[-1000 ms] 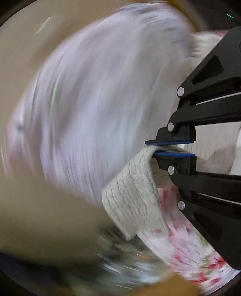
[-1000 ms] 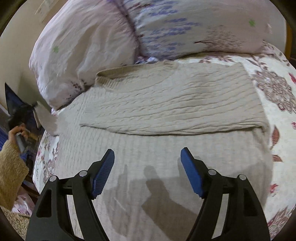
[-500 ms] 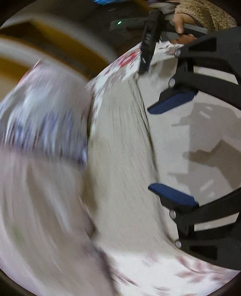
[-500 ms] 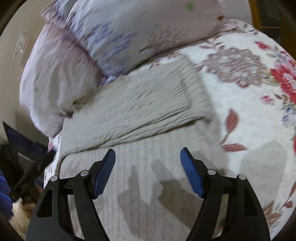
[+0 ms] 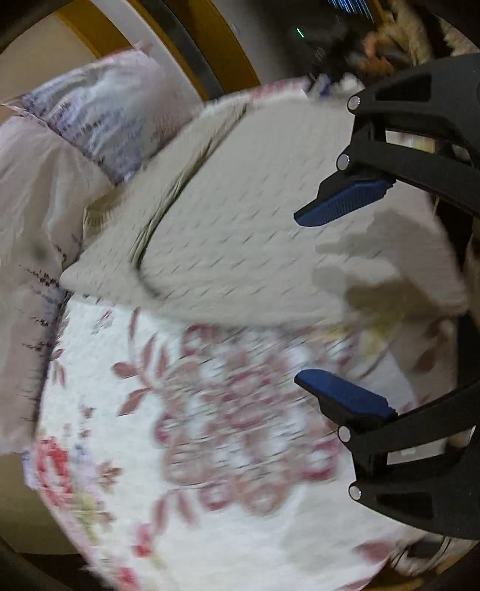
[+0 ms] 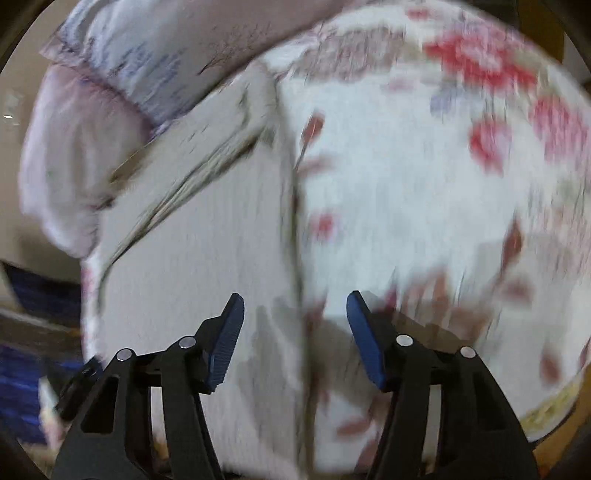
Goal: Fold small clothes
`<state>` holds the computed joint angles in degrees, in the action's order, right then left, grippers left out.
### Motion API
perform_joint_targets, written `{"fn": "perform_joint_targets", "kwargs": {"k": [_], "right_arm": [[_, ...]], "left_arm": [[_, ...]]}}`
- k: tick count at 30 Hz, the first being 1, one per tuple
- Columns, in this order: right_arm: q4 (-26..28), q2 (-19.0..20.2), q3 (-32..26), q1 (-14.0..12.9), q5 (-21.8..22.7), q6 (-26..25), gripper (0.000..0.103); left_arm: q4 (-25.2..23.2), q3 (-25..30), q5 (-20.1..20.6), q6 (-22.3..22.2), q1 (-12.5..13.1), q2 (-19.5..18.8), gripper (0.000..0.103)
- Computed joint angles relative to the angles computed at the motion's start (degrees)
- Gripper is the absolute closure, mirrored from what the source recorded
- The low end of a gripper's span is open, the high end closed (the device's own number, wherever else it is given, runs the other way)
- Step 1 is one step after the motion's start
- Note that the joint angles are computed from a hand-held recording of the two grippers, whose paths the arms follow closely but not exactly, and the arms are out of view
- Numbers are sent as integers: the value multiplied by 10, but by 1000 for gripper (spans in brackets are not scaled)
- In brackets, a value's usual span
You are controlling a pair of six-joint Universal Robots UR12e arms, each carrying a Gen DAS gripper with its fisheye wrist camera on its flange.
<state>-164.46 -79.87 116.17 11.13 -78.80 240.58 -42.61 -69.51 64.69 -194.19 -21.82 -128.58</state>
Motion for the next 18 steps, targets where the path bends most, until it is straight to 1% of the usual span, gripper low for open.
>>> {"fn": "perform_joint_targets", "kwargs": {"k": [1, 3, 5, 6, 7, 8, 9, 11, 12, 14, 16, 18], "right_arm": [[-22, 1, 11, -1, 34, 8, 62], [-77, 6, 33, 1, 89, 35, 70], [-128, 17, 49, 3, 137, 75, 83], [-143, 22, 52, 5, 150, 86, 92], [-154, 25, 52, 7, 148, 90, 93], [-155, 26, 50, 5, 150, 87, 93], [-157, 27, 47, 4, 149, 82, 94], [-178, 31, 35, -2, 136, 64, 94], [-187, 34, 26, -6, 128, 54, 94], [-221, 44, 4, -19, 107, 28, 95], [-242, 63, -31, -35, 90, -1, 95], [-255, 84, -66, -48, 72, -20, 95]], "left_arm": [[-1, -9, -29, -8, 3, 3, 35], [3, -29, -55, -19, 4, 13, 42], [11, -47, -72, -33, 5, 21, 48], [8, -53, -91, -45, 6, 23, 53], [8, -56, -105, -55, 7, 23, 55], [5, -54, -110, -58, 5, 22, 60], [-3, -51, -115, -54, 5, 19, 74], [-32, -32, -137, -47, 7, 10, 96], [-34, -19, -152, -48, 8, 2, 96], [-15, 10, -176, -45, 10, -15, 96], [8, 85, -176, -32, 11, -54, 96], [28, 175, -163, -43, 10, -102, 96]]}}
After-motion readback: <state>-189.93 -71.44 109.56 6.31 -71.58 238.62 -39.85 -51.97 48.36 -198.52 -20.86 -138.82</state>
